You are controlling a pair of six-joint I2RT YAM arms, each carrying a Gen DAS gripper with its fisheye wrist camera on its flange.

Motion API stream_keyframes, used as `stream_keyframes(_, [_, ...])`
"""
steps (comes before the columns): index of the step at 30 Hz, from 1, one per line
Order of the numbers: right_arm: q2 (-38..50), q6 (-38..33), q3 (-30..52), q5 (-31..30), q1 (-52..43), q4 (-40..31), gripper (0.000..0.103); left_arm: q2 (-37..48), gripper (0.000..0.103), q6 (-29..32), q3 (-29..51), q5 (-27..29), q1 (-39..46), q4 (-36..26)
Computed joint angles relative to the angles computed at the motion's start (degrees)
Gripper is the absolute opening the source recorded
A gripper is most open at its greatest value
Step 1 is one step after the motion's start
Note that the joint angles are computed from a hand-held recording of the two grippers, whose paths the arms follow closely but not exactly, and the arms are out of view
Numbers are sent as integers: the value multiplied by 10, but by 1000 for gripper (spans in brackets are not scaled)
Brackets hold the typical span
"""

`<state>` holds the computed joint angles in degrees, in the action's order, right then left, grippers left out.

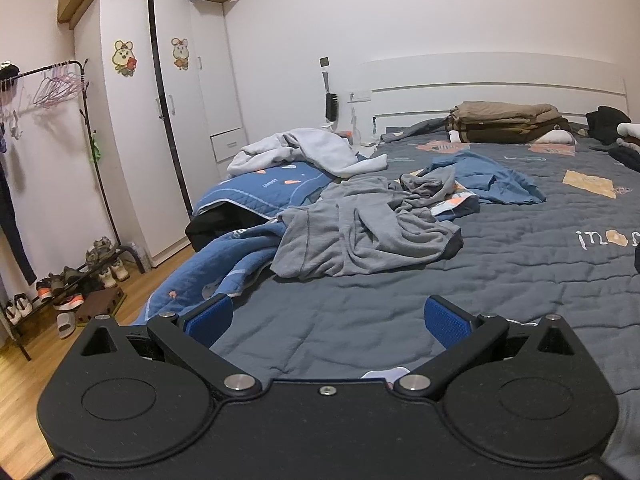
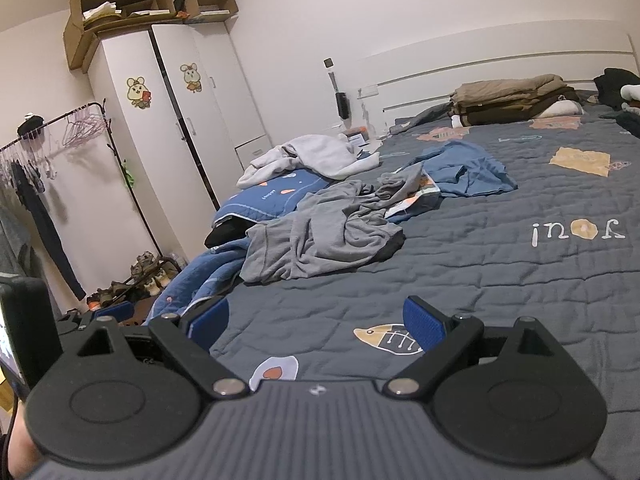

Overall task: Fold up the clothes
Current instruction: 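Move both tools toward the grey sweatshirt on the bed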

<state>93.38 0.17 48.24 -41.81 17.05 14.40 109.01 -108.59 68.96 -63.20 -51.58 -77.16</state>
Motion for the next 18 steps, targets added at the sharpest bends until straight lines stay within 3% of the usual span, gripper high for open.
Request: stream_keyframes(18, [8,8,4,14,16,-2,94,-21,103,14,-25,9,3,27])
